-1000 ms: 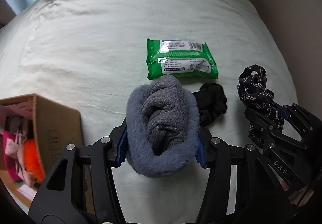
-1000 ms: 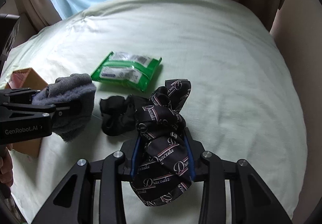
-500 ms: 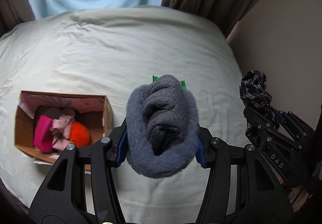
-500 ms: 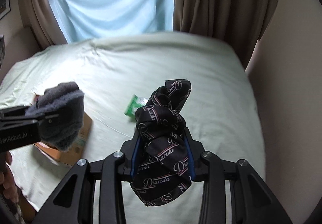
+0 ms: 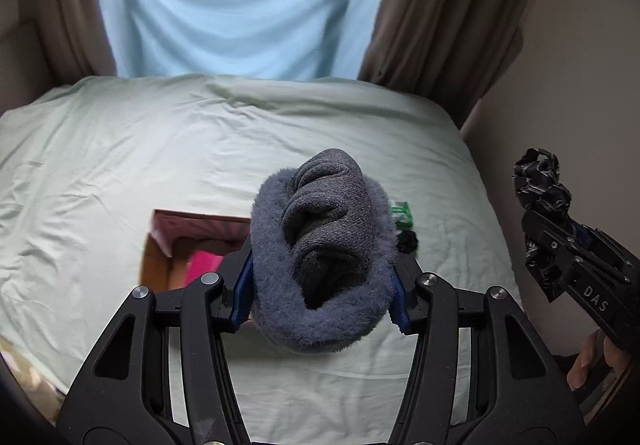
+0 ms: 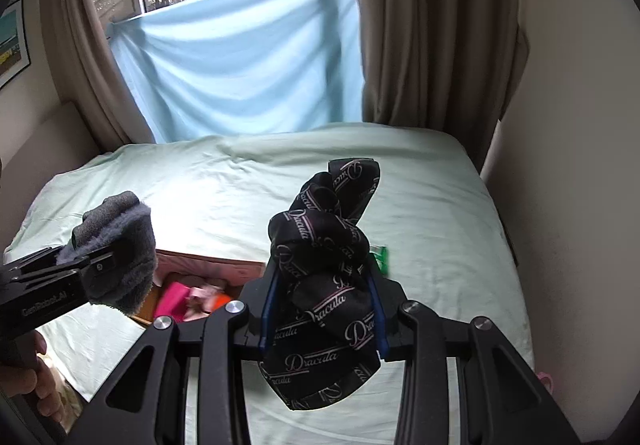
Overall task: Organize soft objects
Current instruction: 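Carry the grey sock with the left tool while the right tool carries the scrunchie over the box, then open the left tool over the box while the right tool releases the scrunchie inside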
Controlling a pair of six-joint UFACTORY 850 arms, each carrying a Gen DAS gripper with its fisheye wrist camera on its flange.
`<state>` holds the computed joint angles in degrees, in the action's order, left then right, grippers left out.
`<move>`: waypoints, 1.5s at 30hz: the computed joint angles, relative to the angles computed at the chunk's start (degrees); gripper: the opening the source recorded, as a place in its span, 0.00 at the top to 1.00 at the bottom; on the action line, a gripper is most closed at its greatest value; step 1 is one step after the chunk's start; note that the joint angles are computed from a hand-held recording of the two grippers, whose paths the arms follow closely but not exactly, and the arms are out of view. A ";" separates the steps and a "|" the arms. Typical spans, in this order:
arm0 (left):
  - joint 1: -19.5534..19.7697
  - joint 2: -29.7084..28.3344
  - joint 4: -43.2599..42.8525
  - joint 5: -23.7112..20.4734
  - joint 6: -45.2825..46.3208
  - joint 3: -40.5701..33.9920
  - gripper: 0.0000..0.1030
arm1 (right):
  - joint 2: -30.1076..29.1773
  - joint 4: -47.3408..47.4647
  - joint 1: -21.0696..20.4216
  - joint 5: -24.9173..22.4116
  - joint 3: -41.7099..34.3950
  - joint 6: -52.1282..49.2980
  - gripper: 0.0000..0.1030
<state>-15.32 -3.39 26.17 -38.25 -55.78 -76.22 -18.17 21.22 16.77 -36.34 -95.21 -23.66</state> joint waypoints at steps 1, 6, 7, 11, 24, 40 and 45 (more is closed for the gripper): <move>0.97 1.34 -0.38 0.10 0.61 1.19 0.52 | 0.39 -0.38 0.72 0.47 0.53 0.70 0.67; 5.79 6.17 -3.84 0.98 4.49 6.06 0.52 | 1.40 -2.70 5.41 1.83 1.88 5.31 0.67; 6.83 6.89 -4.66 1.14 5.80 6.80 0.52 | 1.21 -3.33 6.34 2.00 1.83 6.06 0.67; 11.24 8.57 -8.45 2.07 12.37 9.13 0.52 | -0.36 -5.65 9.78 2.04 0.63 9.56 0.67; 24.51 4.95 -24.50 3.72 35.13 13.20 0.52 | -11.79 -8.41 17.14 -4.97 -10.05 19.99 0.67; 26.45 -11.46 -29.77 0.59 40.67 6.80 0.52 | -33.94 -5.09 16.86 -26.00 -33.16 24.23 0.67; 26.99 -17.89 -33.52 -2.08 44.26 2.47 0.52 | -43.22 -6.32 15.49 -35.97 -45.02 27.11 0.67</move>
<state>11.67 -21.28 -7.35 -40.33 -11.52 -73.75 -61.39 14.90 32.26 -72.32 -140.24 3.44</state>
